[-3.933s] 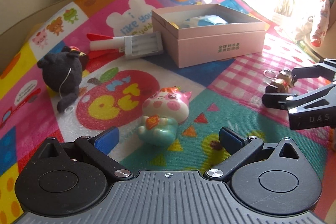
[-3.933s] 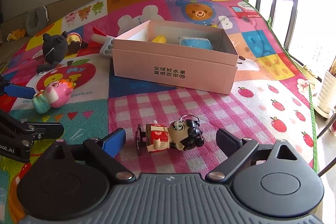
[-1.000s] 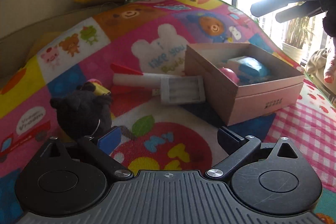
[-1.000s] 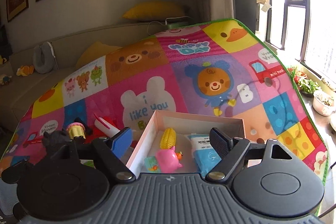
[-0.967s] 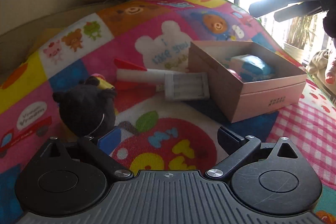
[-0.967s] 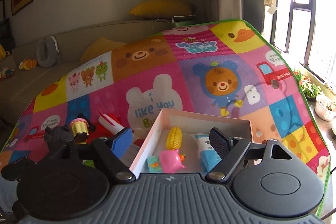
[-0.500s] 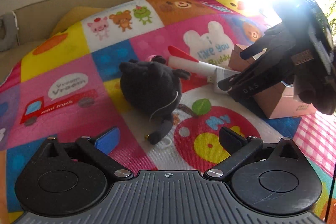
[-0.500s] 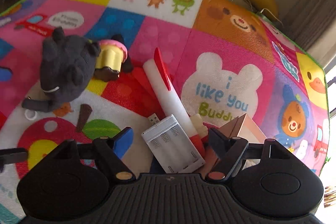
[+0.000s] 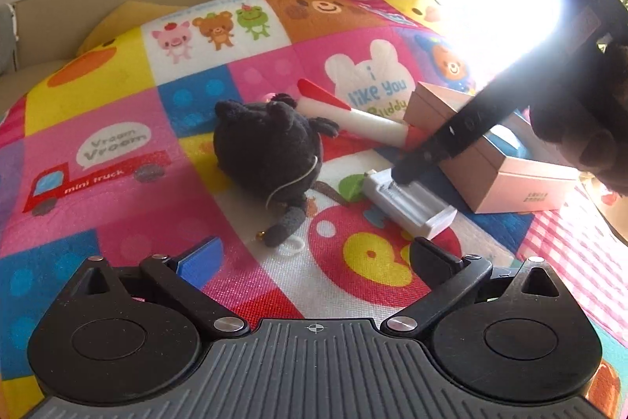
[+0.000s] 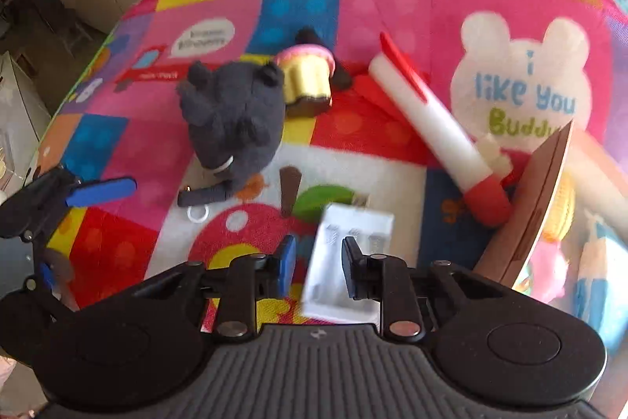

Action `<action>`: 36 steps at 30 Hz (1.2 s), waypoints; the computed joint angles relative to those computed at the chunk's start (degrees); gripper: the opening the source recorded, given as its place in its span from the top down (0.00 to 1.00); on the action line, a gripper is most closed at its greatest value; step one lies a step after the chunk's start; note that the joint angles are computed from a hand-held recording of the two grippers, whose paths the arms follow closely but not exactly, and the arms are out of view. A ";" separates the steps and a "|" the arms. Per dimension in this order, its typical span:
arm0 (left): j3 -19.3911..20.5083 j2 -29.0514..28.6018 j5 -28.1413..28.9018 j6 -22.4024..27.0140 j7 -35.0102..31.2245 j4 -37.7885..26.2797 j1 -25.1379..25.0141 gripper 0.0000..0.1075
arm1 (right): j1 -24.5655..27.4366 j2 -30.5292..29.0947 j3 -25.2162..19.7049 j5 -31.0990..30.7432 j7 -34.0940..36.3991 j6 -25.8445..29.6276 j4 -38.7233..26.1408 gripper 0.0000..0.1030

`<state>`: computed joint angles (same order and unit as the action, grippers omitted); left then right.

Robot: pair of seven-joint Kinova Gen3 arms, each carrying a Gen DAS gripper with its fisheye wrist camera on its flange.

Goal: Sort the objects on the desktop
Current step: 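Reach down and grasp the red-white foam rocket with the right gripper, then grasp the white battery holder with the left gripper while the right lifts the rocket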

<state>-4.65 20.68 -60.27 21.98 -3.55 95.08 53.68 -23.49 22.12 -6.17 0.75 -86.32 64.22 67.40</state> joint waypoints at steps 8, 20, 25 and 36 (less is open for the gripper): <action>-0.10 0.23 2.01 -0.64 -2.02 -0.55 0.47 0.04 | -10.77 6.96 11.57 17.48 -9.18 -10.16 -2.96 0.32; 1.81 -0.38 3.90 2.21 -3.44 -0.79 1.06 0.04 | 3.11 8.32 -8.03 14.74 -10.18 0.15 -7.37 0.72; 5.49 -0.77 6.66 3.48 -8.92 -1.29 0.51 0.04 | 8.55 -1.34 -12.92 7.08 -6.37 -3.10 5.90 0.73; 7.32 4.96 16.30 11.77 -21.97 -11.01 5.06 0.04 | 27.05 -25.85 -18.15 -10.78 2.87 -13.74 35.10 0.73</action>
